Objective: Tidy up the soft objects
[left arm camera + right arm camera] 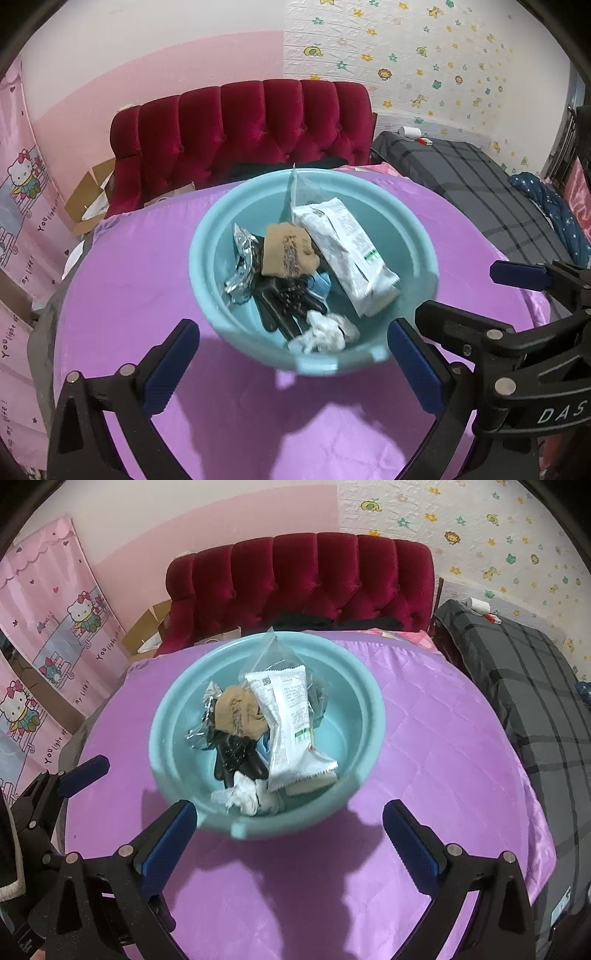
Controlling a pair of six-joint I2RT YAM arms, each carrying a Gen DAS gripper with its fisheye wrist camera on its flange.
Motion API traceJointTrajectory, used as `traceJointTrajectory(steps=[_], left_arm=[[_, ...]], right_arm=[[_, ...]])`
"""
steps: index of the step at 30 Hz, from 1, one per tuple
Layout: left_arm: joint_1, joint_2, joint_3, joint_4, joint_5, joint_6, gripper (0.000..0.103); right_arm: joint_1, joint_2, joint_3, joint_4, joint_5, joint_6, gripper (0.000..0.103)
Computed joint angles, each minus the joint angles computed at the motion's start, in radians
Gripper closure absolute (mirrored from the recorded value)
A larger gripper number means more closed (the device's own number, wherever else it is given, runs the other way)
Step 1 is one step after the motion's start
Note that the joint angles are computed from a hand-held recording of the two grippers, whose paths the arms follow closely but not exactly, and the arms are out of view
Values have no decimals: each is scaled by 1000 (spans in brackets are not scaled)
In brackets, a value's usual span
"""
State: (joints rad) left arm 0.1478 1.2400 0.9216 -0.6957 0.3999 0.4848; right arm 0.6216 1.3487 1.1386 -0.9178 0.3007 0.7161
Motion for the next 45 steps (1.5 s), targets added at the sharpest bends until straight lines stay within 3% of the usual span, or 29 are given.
traceJointTrajectory(steps=[14, 22, 27, 34, 45], left_arm=[[148, -341, -124, -142, 57, 83, 0], [300, -485, -219, -199, 163, 225, 0], [334, -533, -269, -218, 162, 278, 0], [350, -566, -317, -208, 151, 309, 0], [336, -541, -322, -204, 139, 292, 0]], right_arm=[[315, -131, -12, -178, 214, 242, 0], [494, -148, -58, -238, 323, 407, 0], [561, -139, -98, -244, 352, 456, 0], [568, -154, -166, -163, 339, 443, 0], [555, -156, -177, -152, 332, 427, 0]])
